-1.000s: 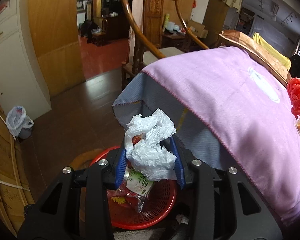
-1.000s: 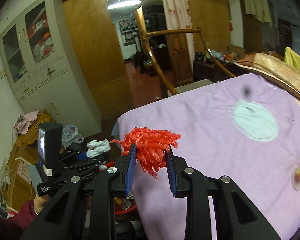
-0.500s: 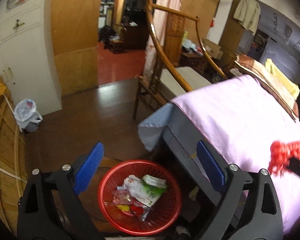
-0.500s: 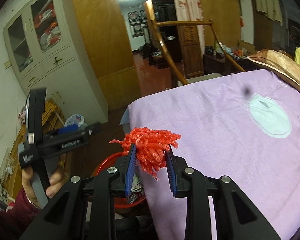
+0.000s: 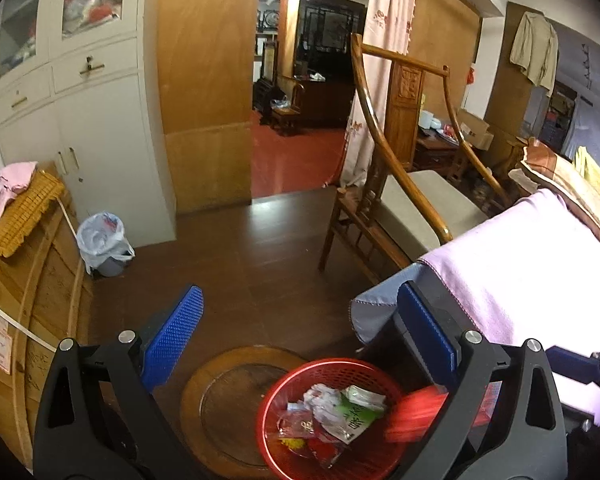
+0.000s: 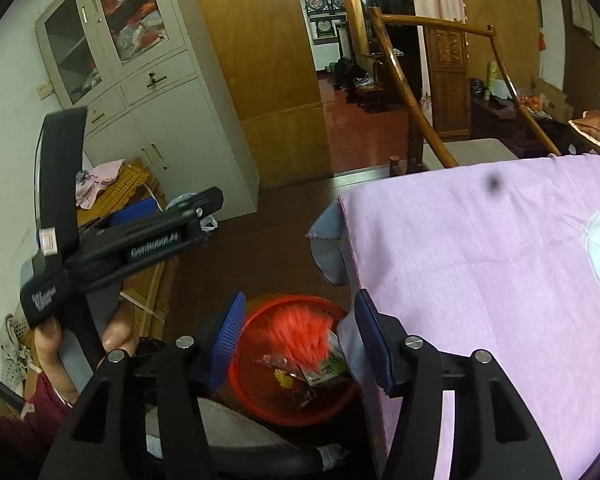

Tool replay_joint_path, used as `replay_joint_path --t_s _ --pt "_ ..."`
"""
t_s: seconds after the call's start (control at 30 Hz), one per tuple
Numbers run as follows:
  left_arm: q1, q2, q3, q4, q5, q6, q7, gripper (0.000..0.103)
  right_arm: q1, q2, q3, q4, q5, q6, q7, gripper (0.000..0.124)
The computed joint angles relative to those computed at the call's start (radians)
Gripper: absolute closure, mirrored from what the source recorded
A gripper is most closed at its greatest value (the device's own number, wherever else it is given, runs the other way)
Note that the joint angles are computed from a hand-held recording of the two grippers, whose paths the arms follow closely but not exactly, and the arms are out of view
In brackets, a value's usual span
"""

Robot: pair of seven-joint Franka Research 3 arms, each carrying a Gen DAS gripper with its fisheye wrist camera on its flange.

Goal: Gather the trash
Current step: 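Move the red strands over the red basket and open the right tool, then bring both tools back over the table toward the remaining trash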

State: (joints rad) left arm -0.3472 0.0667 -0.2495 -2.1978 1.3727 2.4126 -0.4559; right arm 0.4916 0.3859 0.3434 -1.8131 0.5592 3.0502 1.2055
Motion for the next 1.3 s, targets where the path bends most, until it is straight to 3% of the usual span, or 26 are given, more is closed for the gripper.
replay_joint_path --t_s 0.13,0.33,0.5,0.7,0.77,0.8,0.87,0.97,1.17,1.3 --pt "-0.004 0.004 -0.002 0.006 0.005 -0.004 0.011 0.009 -0.021 -0.018 0.012 -0.026 0.034 0.017 -0.012 0.068" --pt "-0.009 0.013 -0.002 0.018 0.008 0.044 0.027 0.009 -0.084 -0.087 0.053 -0.127 0.116 0.098 -0.047 0.066" --pt "-0.033 0.042 -0.012 0.055 0.009 0.059 0.072 0.009 -0.106 -0.163 0.044 -0.232 0.135 0.181 -0.021 0.062" --pt "-0.083 0.095 -0.018 0.122 -0.005 0.067 0.155 0.009 -0.264 -0.284 0.147 -0.414 0.138 0.305 0.042 0.054" --pt "-0.103 0.119 -0.018 0.152 -0.013 0.072 0.189 0.008 -0.243 -0.337 0.104 -0.48 0.191 0.342 0.027 0.051" --pt "-0.115 0.137 -0.02 0.174 -0.017 0.076 0.214 0.007 -0.18 -0.348 0.05 -0.479 0.312 0.354 -0.075 0.048" --pt "-0.141 0.177 -0.02 0.224 -0.029 0.085 0.269 0.007 -0.123 -0.369 0.002 -0.483 0.542 0.397 -0.277 0.044" --pt "-0.181 0.245 -0.012 0.309 -0.057 0.11 0.359 0.007 -0.106 -0.413 -0.047 -0.554 0.684 0.459 -0.379 0.04" --pt "-0.247 0.417 0.003 0.533 -0.176 0.183 0.582 0.007 -0.094 -0.455 -0.157 -0.688 0.771 0.495 -0.382 0.037" --pt "-0.284 0.598 -0.024 0.79 -0.329 0.159 0.843 0.007 -0.12 -0.464 -0.201 -0.771 0.724 0.482 -0.294 0.036"
